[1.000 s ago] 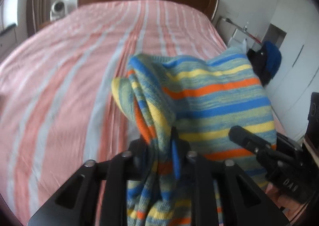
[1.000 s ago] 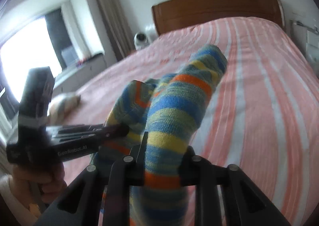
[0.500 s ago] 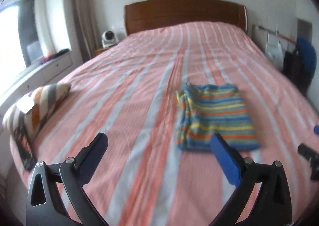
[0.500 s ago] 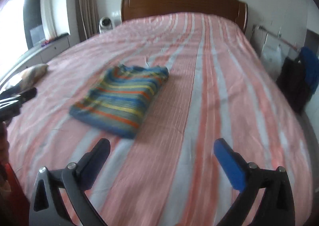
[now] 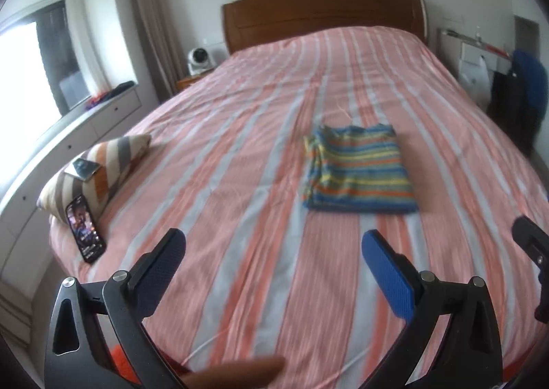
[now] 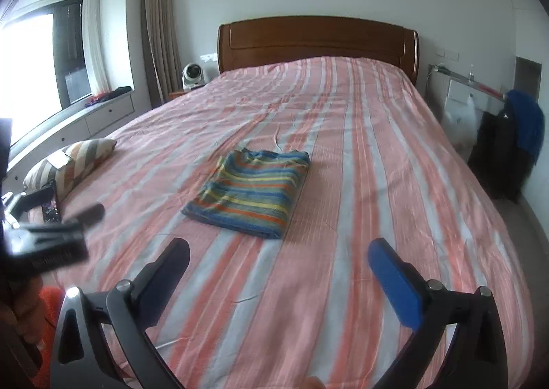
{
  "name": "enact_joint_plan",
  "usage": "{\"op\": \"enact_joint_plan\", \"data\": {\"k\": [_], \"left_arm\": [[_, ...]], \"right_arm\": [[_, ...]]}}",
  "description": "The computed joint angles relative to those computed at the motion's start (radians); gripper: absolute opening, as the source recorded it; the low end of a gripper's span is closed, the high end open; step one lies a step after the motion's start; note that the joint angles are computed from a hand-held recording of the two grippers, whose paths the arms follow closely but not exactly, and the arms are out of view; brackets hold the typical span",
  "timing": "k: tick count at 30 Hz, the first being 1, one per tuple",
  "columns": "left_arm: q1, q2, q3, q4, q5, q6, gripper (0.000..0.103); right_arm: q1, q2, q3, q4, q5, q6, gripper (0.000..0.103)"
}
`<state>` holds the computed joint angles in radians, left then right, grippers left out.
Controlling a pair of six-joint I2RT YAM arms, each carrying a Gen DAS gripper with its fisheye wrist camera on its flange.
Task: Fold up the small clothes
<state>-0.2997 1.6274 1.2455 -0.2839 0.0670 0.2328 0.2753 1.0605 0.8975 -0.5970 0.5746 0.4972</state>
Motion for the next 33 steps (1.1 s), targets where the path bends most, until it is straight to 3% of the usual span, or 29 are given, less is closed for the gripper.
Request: {"op": "enact_joint_plan", "data": {"k": [11, 20, 24, 30, 33], "left_arm": [[0.006, -0.095, -0.024, -0.068, 0.048, 0.016, 0.103], [0.028, -0.153, -0.053, -0.075, 0.118, 0.016, 0.103], [0.037, -0.144, -0.020, -0.127, 0.145, 0.011, 0.103], [0.023, -0.143, -0.015, -0.135, 0.100, 0.012, 0.103], [0.020, -0.147, -0.011, -0.142, 0.083, 0.013, 0.103]], "right_arm": [[0.115, 0.015, 0.101, -0.182, 0.076, 0.101, 0.103], [0.095, -0.046, 0.081, -0.163, -0.128, 0.046, 0.102], [0.136, -0.031, 0.100, -0.190, -0.063, 0.067, 0.102], [0.178, -0.008, 0.157, -0.266, 0.068, 0.133, 0.103], [0.170, -0.001, 0.168, -0.285, 0.058, 0.151, 0.103]]}}
